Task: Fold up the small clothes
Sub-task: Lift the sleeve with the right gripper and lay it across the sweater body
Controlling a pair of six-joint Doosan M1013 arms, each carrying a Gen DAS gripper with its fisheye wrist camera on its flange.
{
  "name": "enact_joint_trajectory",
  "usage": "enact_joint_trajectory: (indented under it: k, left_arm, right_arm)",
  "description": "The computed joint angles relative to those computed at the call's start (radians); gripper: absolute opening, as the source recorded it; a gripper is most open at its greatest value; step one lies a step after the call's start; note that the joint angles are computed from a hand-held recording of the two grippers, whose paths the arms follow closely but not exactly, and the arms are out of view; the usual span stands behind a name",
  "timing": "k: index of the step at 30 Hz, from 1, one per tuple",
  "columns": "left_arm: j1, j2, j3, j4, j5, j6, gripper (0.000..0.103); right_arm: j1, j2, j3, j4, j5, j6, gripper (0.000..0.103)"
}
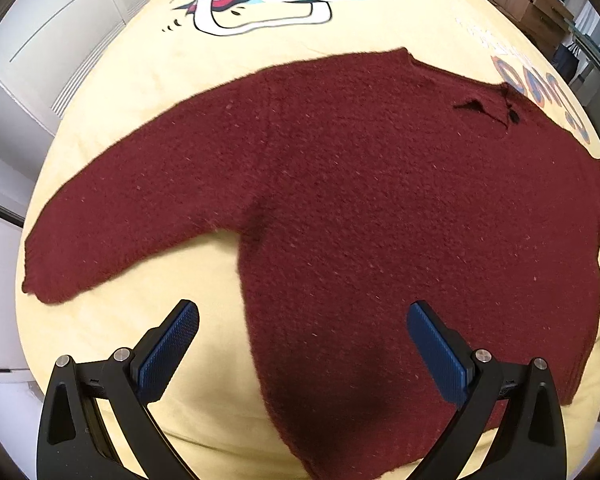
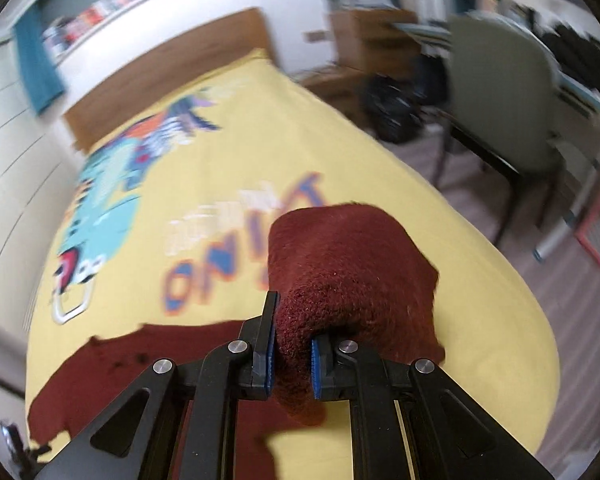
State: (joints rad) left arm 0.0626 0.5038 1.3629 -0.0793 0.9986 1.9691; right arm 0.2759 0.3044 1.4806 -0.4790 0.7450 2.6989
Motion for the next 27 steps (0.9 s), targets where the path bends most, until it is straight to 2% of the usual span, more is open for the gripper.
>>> enact_joint_trajectory:
  k: [8,15,24,27]
  left_arm:
    - [0.009,0.012,-0.032,-0.021,-0.011,0.014,0.102]
    - [0.006,0.019,-0.036,-0.001,-0.027,0.023,0.102]
    - [0.005,0.037,-0.034,0.013,-0.018,0.017,0.102]
    - [0.008,0.040,-0.036,0.016,-0.009,0.009,0.102]
  right_arm:
    - [0.078,0.112,-0.160,0.095,-0.007,-0.136,0.013]
    - [0.131,0.240,-0.303,0.270,0.056,-0.341,0.013]
    - [0.182,0.357,-0.363,0.465,0.132,-0.487,0.013]
    - [0.190,0.374,-0.358,0.483,0.157,-0.497,0.013]
